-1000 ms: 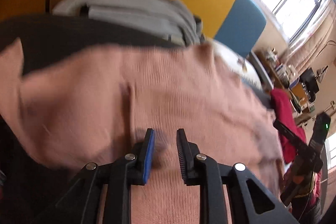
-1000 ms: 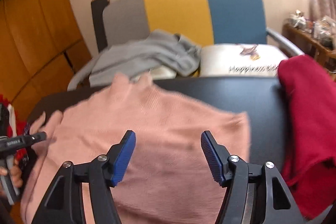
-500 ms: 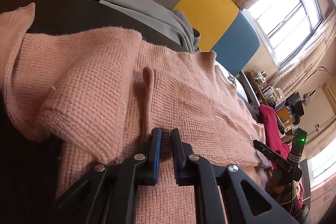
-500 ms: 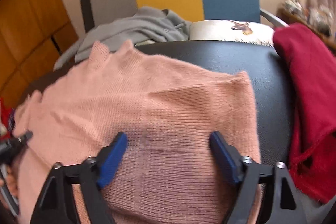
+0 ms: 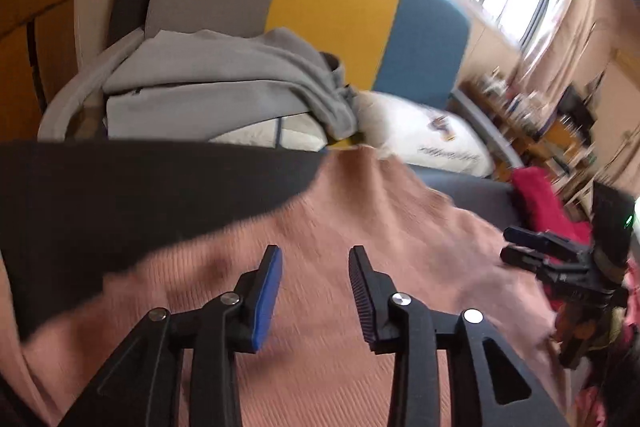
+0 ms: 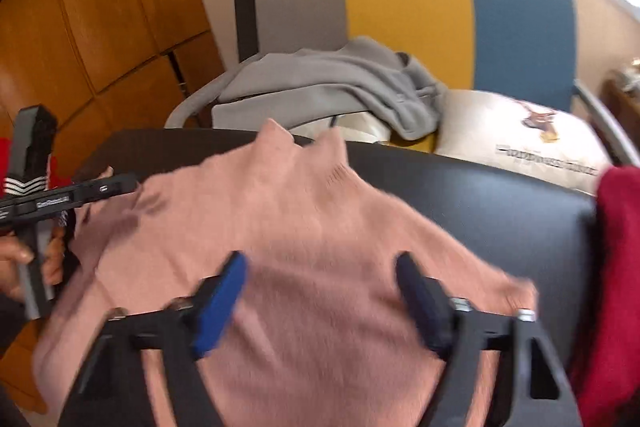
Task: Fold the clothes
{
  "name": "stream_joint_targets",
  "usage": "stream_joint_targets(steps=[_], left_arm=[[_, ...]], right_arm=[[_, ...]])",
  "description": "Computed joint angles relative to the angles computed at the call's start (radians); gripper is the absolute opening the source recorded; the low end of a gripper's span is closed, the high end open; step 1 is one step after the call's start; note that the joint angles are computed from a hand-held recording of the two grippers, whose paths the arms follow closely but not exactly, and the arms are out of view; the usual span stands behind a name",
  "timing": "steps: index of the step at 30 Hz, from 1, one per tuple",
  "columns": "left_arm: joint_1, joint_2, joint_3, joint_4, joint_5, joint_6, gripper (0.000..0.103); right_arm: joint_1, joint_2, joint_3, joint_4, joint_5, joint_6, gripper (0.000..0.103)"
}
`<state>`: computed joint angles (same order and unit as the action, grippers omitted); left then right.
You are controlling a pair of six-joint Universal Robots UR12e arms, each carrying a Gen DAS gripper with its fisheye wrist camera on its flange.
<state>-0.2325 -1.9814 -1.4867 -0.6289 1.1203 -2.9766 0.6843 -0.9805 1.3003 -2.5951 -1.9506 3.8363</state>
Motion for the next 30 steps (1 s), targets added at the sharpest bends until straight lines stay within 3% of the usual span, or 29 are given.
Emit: stream_joint_targets(steps=[1, 6, 14, 16, 18, 19, 20, 21, 23, 26, 30], left_arm=[[-0.007, -0.022, 0.038, -0.040, 0.011, 0.025, 0.039], [-0.024, -0.109, 0.173, -0.194, -0.017, 0.089, 0.041], [-0.041, -0.227, 0.350, -0.378, -0.041, 0.143, 0.043], [-0.045, -0.233, 0.357, -0.378, -0.049, 0.165, 0.043], [-0.053, -0.239, 0.367, -0.390, -0.038, 0.183, 0.041], [-0.057, -0.239, 0.369, -0.388, -0.023, 0.190, 0.035], [-0.059, -0.239, 0.369, -0.390, -0.020, 0.188, 0.015], [-0.060, -0.238, 0.369, -0.392, -0.019, 0.186, 0.005], [-0.050, -0.223, 0.341, -0.353, -0.057, 0.146, 0.005], [-0.032, -0.178, 0.261, -0.231, -0.125, 0.109, 0.005], [-0.012, -0.124, 0.178, -0.140, -0.189, 0.074, 0.005]], right_arm=[[-0.013, 0.009, -0.013, 0.004, 0.024, 0.003, 0.054], [-0.075, 0.076, -0.113, 0.065, 0.105, 0.001, 0.054], [-0.134, 0.186, -0.295, 0.201, 0.213, -0.123, 0.055], [-0.134, 0.203, -0.329, 0.233, 0.205, -0.162, 0.053], [-0.132, 0.219, -0.360, 0.268, 0.199, -0.201, 0.039], [-0.130, 0.224, -0.372, 0.283, 0.194, -0.224, 0.027], [-0.130, 0.225, -0.377, 0.286, 0.207, -0.235, 0.010], [-0.129, 0.226, -0.383, 0.291, 0.213, -0.238, 0.011], [-0.122, 0.226, -0.392, 0.307, 0.191, -0.234, 0.011], [-0.117, 0.197, -0.341, 0.235, 0.182, -0.192, 0.011], [-0.109, 0.150, -0.268, 0.129, 0.189, -0.163, 0.011]])
